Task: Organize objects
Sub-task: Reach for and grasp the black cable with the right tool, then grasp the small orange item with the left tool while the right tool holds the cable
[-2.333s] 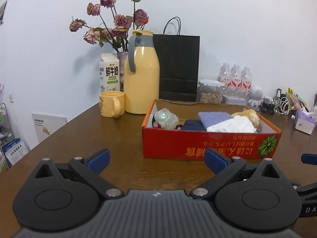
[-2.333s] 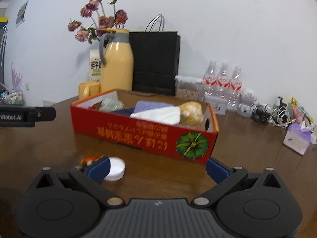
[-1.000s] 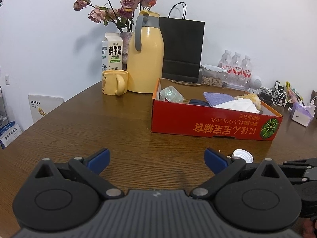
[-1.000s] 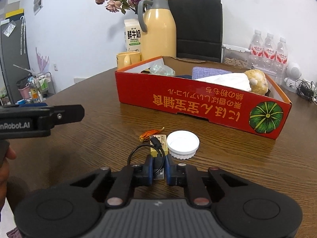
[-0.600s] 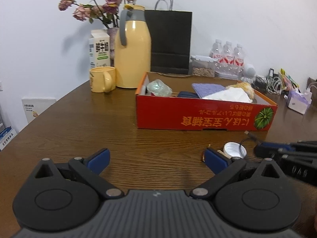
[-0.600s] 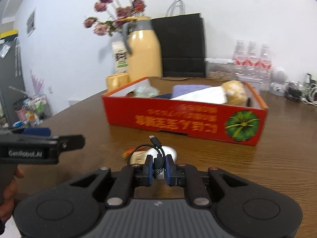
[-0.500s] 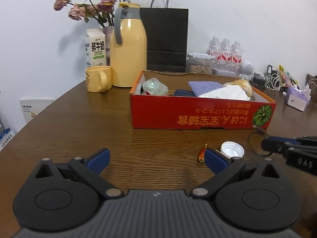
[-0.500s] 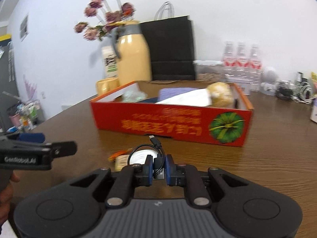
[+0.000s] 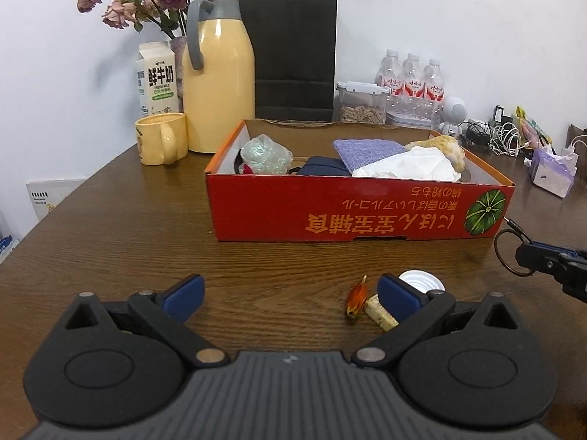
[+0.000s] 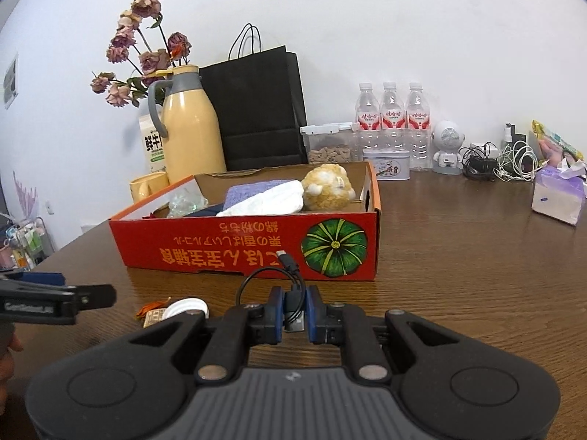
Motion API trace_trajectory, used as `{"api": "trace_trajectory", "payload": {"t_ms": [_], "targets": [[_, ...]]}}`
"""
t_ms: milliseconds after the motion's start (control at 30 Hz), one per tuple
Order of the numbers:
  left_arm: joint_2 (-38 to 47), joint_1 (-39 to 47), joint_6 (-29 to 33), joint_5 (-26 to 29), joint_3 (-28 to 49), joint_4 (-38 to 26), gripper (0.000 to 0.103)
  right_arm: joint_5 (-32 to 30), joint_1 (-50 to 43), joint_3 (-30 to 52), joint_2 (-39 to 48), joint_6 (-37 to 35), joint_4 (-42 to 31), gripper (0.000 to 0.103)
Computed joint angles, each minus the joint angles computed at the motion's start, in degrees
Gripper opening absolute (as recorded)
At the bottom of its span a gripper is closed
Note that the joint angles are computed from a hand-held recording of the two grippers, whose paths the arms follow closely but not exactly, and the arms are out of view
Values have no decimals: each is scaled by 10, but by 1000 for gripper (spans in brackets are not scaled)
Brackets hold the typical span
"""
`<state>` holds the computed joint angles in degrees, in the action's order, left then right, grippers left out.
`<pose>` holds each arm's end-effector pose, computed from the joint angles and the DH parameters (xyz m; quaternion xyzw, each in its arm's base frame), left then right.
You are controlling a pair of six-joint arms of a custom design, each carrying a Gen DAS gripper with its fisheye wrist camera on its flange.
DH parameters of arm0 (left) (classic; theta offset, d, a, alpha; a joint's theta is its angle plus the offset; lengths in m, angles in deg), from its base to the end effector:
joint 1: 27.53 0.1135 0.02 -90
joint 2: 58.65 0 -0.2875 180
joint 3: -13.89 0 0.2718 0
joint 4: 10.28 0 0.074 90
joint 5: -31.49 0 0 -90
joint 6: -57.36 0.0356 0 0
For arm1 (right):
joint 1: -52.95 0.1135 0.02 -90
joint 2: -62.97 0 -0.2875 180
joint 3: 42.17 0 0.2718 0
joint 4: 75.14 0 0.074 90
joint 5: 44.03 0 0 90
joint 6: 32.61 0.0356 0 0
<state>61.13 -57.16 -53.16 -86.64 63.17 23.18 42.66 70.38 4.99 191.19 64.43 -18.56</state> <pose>0.3018 -0.1523 0.0433 -0.0391 0.8741 0.0137 0.4839 0.3236 0.1037 0.0255 -0.0917 0.8357 0.1384 0.5235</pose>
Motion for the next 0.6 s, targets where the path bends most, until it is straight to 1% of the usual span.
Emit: {"api": "trace_trajectory", "payload": {"t_ms": [100, 167, 267, 333, 367, 467, 567, 600], "targets": [[9, 8, -3, 19, 24, -25, 94, 7, 4, -2, 0, -5, 3, 12], [17, 13, -8, 32, 38, -39, 92, 9, 7, -3, 0, -10, 5, 12], [27, 17, -8, 48, 51, -49, 87, 6, 7, -3, -2, -11, 2, 12], [32, 18, -6, 54, 59, -55, 80, 3, 6, -2, -3, -11, -2, 12], [34, 19, -7, 57, 63, -60, 78, 3, 6, -3, -3, -11, -3, 12], [40, 26, -17, 65, 77, -76, 77, 0, 5, -2, -4, -11, -6, 12], [43, 29, -14, 71, 83, -76, 76, 0, 5, 0, -6, -12, -11, 12], [44, 29, -12, 71, 83, -74, 74, 0, 5, 1, -6, -13, -13, 12]]}}
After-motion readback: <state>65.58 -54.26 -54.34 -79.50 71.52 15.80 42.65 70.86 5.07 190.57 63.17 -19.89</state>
